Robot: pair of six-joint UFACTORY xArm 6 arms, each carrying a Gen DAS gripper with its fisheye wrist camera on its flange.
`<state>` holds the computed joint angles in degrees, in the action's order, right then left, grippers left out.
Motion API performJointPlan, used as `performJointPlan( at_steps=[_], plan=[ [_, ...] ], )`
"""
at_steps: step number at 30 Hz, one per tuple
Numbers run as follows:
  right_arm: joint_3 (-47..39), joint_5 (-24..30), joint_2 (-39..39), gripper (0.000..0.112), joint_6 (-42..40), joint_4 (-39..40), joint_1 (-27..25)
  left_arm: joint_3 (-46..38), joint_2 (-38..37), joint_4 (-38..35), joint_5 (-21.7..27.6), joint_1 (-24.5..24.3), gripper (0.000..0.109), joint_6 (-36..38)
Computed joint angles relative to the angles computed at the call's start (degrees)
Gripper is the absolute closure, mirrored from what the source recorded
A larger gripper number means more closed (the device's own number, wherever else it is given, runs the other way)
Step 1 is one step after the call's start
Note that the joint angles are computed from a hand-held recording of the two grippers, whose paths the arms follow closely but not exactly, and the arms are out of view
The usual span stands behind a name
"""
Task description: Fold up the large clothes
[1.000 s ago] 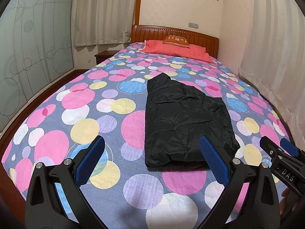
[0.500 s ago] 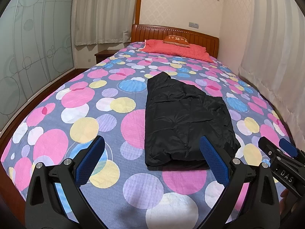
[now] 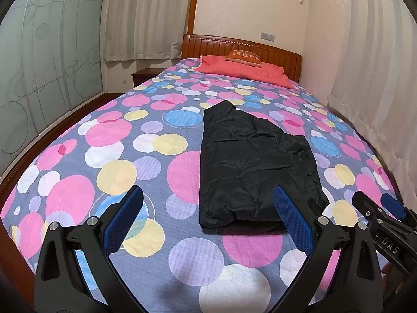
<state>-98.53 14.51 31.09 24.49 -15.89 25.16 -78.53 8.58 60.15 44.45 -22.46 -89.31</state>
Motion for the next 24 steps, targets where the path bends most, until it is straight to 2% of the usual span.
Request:
performJointPlan(
  at_steps=[3, 7, 16, 24],
  plan=[
    [0.11, -0.14, -0.06, 0.028, 0.14, -0.10, 0.05, -0.55, 0.23, -0.04, 0.75, -0.13, 0.009, 0.79],
    [0.02, -0.14, 0.06, 0.028, 0.28, -0.34, 0.16, -3.17, 1.48, 0.34, 7.56, -2.05, 0.009, 0.22],
    [-0.40, 0.23, 0.48, 0.028, -0.03, -0.03, 0.38, -2.47, 1.23, 1.76, 3.81, -1.46, 0.009, 0.36],
    [-1.97, 0.97, 1.99, 0.028, -3.75, 3.65, -0.01, -2.47, 1.96, 2.72, 1.75, -0.82, 0.008, -0.35]
  ],
)
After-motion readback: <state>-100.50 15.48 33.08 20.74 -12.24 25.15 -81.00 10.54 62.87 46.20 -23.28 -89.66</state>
